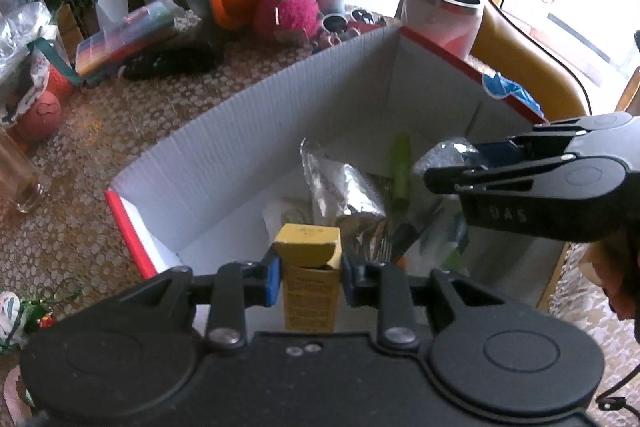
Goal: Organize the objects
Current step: 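Carry the yellow box and clear bag in both tools over the shoebox, then lower the yellow box and clear bag into the shoebox and open both tools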
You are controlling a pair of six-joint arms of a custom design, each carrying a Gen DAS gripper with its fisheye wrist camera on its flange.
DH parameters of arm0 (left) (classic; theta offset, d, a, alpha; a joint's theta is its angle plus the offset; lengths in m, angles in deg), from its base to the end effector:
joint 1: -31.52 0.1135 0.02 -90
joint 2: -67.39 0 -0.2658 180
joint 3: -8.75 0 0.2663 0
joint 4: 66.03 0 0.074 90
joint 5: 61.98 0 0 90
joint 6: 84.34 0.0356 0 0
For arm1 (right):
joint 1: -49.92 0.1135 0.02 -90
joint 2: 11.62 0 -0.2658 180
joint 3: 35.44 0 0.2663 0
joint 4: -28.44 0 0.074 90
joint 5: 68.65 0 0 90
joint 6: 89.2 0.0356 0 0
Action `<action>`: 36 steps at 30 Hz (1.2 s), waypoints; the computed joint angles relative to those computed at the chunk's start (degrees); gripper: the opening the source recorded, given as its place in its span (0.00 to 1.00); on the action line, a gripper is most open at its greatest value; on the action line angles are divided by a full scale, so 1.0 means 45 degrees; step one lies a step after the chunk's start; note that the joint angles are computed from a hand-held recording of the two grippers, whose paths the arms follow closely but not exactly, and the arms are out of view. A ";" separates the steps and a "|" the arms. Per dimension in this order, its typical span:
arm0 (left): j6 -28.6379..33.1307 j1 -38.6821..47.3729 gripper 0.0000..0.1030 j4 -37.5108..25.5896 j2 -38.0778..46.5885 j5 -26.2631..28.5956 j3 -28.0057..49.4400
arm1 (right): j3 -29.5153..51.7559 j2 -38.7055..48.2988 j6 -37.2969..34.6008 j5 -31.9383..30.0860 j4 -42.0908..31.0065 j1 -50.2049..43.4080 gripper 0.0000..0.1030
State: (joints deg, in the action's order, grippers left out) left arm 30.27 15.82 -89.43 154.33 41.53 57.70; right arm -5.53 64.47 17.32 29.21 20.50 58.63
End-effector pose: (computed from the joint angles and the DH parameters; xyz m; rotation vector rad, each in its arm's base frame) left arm 0.2555 -0.0804 0.1197 0.9753 2.4279 -0.2570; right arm 0.2029 0.0262 0.0908 0.2259 2.4923 0.0092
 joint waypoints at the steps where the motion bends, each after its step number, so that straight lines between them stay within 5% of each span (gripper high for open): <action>1: -0.0012 -0.0026 0.27 0.0009 0.0098 -0.0040 0.0037 | -0.0005 0.0038 -0.0051 -0.0026 0.0019 0.0010 0.35; 18: -0.0288 -0.0229 0.28 -0.0247 0.0937 -0.0299 0.0631 | -0.0107 -0.0240 -0.0027 -0.0440 -0.0065 -0.0120 0.37; 27: -0.0436 -0.0155 0.36 -0.0354 0.0613 -0.0097 0.0504 | -0.0488 -0.2500 0.0146 -0.0176 -0.1448 0.0501 0.40; 31: -0.0236 0.0149 0.56 -0.0308 -0.0077 0.0170 0.0073 | -0.0745 -0.3884 0.0387 -0.0250 -0.2302 0.0630 0.40; 36: 0.0206 0.0785 0.56 -0.0953 -0.1129 0.0879 -0.0255 | -0.0984 -0.6043 0.0889 0.0047 -0.3924 0.1207 0.41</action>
